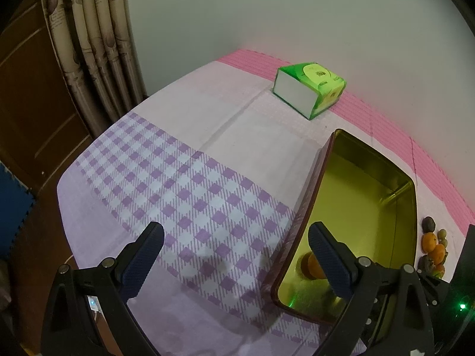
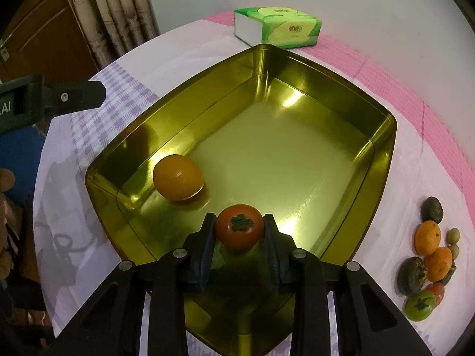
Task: Organize fruits
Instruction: 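Carry the red tomato with right tool into the tray and open, then move right tool back to the fruits and grasp another red tomato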
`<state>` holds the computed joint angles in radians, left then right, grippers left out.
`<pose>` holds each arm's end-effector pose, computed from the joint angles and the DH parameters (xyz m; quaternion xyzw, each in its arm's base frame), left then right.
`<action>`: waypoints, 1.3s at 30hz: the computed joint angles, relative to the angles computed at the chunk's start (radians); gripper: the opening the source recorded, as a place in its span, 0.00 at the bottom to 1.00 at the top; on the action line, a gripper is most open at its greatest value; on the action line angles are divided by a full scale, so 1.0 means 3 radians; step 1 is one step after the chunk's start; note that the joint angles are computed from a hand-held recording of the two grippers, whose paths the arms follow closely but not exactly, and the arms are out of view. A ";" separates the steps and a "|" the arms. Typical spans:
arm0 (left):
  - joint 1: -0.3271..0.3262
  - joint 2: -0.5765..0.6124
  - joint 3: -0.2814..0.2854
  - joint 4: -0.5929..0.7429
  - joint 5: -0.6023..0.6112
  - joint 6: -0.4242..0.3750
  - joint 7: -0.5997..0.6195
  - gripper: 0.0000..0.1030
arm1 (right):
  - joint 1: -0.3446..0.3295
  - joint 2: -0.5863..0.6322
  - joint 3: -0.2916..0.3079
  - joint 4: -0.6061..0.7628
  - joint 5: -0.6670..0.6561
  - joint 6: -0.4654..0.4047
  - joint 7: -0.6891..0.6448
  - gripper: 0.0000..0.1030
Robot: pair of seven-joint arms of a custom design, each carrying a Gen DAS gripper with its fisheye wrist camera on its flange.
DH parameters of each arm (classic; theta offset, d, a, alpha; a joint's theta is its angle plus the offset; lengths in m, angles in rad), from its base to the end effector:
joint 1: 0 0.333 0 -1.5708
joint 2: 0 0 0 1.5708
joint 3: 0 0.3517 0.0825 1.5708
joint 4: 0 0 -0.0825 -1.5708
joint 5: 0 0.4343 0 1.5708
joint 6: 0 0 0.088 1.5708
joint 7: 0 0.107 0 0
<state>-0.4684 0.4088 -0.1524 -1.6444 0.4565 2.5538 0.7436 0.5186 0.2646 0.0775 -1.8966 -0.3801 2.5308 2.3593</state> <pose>0.6289 -0.4373 0.4450 -0.6496 0.7051 -0.2377 0.1564 0.5778 0.3926 0.4096 -0.7143 0.6640 -0.1418 0.1695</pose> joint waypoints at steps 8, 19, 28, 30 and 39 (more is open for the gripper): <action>-0.0002 -0.0001 -0.0008 -0.0013 -0.0002 0.0013 0.0038 0.94 | -0.0002 -0.0021 0.0003 -0.0034 0.0022 0.0034 0.0026 0.32; -0.0009 0.0000 -0.0002 -0.0012 0.0007 -0.0027 0.0026 0.94 | 0.0000 -0.0084 0.0009 -0.0085 0.0007 0.0069 0.0140 0.36; 0.0000 0.0008 -0.0010 -0.0003 -0.0015 -0.0044 0.0053 0.94 | -0.0009 -0.0365 -0.0001 -0.0321 -0.0214 0.0264 0.0453 0.37; -0.0001 0.0010 -0.0011 -0.0003 -0.0012 -0.0036 0.0060 0.94 | -0.0025 -0.0482 -0.0006 -0.0421 -0.0354 0.0289 0.0626 0.37; -0.0021 0.0018 -0.0008 0.0013 0.0007 -0.0057 0.0077 0.94 | -0.0382 -0.1196 0.0134 -0.1092 -0.0857 0.0045 0.1403 0.42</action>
